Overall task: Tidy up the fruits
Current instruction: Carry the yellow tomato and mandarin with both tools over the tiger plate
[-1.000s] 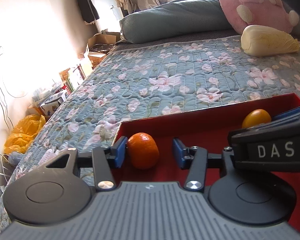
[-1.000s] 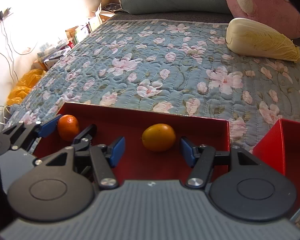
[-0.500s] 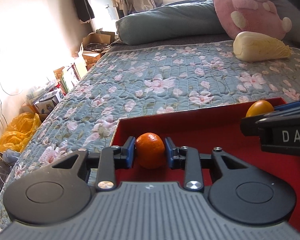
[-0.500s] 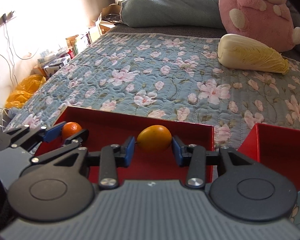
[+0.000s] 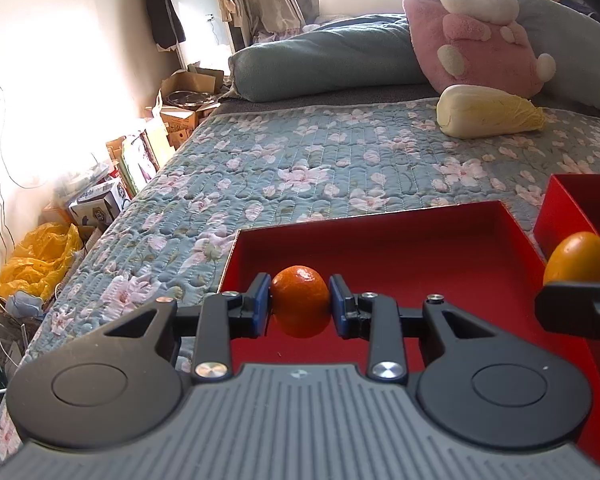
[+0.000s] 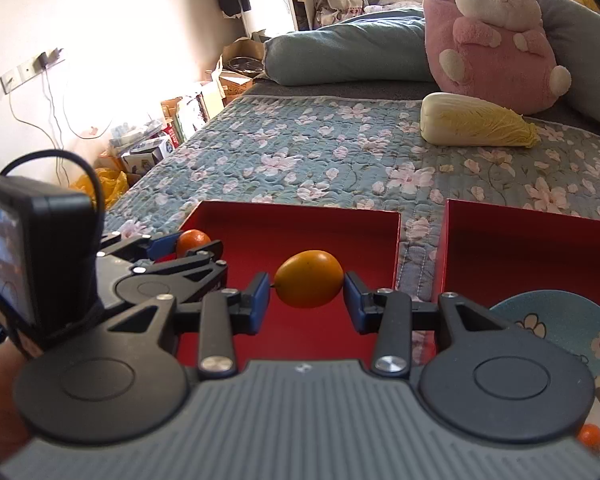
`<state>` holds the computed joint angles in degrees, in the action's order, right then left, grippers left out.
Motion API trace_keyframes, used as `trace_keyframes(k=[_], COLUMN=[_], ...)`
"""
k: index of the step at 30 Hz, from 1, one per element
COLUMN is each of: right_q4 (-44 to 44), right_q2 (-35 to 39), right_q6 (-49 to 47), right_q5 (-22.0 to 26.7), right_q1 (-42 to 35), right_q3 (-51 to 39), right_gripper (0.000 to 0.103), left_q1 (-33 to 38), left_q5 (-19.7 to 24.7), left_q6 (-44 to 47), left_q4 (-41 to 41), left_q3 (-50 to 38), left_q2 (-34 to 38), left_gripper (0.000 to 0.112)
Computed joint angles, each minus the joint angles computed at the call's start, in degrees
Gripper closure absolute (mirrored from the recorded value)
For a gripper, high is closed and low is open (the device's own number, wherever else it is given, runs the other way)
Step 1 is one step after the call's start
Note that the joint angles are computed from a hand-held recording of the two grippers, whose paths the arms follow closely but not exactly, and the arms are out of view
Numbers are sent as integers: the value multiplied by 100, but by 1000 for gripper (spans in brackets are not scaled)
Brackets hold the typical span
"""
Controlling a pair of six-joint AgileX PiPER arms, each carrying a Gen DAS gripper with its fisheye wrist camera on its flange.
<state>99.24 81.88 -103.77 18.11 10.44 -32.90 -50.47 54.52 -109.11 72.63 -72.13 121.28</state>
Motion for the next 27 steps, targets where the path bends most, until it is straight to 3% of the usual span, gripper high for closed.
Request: trace_keyframes(k=[7,13,22,27], right_q4=[-1153,-2006,-2779,-3004], right_q2=[-1114,-1718,-1697,-1454], right_q6=[720,838,268,-206], right_q5=[737,1666,3096,3546], right_q1=[-720,-2005,-4451,-5481], right_q3=[744,1143,1167,1088], right_gripper=[60,60,60,60], left_q1=[-511,-951,-1602,-1808], left_q5=[468,765,899,796], left_q6=[85,341,748,988], left_q4=[-188,-271,-329,-284], left_q3=[-21,-444,-1575,-2187], left_q2=[-212,-180,288,642], left_gripper=[75,75,75,75])
